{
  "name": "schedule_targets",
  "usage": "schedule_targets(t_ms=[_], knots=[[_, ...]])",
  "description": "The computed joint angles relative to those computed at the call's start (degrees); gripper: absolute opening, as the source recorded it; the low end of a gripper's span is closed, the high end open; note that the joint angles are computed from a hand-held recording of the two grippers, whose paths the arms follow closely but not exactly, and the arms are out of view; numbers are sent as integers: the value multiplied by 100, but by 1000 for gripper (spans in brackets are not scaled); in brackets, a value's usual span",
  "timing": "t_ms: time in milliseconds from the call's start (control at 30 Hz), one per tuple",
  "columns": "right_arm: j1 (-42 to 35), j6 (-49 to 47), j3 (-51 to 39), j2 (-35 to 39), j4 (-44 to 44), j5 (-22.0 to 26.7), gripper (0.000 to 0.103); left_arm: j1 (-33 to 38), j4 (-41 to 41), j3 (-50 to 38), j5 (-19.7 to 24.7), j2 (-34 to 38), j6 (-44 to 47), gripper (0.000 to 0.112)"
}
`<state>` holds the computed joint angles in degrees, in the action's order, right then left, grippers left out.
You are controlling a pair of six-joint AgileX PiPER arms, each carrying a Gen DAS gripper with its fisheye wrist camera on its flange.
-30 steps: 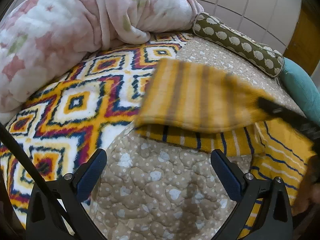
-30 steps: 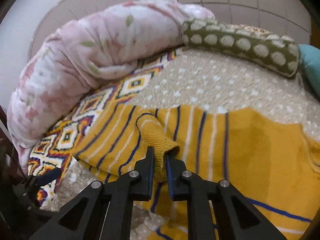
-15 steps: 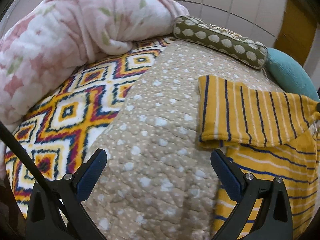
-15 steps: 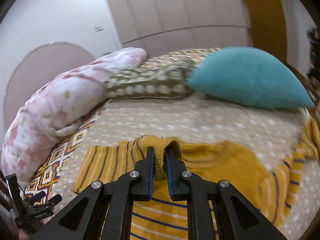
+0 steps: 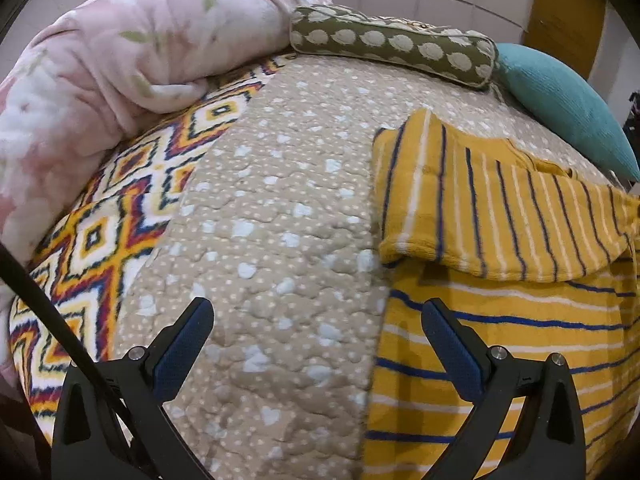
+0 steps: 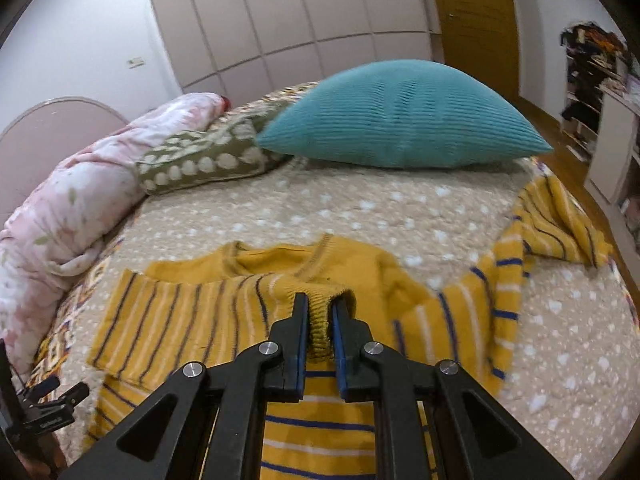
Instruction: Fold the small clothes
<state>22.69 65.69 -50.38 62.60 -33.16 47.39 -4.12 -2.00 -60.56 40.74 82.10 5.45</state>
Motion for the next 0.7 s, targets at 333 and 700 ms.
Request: schedule_targets(t_ms=[333, 700], knots=[[-86, 277, 157, -53, -382, 749, 12, -169, 759, -253, -196, 614, -800, 103], [-160, 482, 509, -947, -322, 1150, 50, 243, 165, -635, 137, 320, -262, 103]])
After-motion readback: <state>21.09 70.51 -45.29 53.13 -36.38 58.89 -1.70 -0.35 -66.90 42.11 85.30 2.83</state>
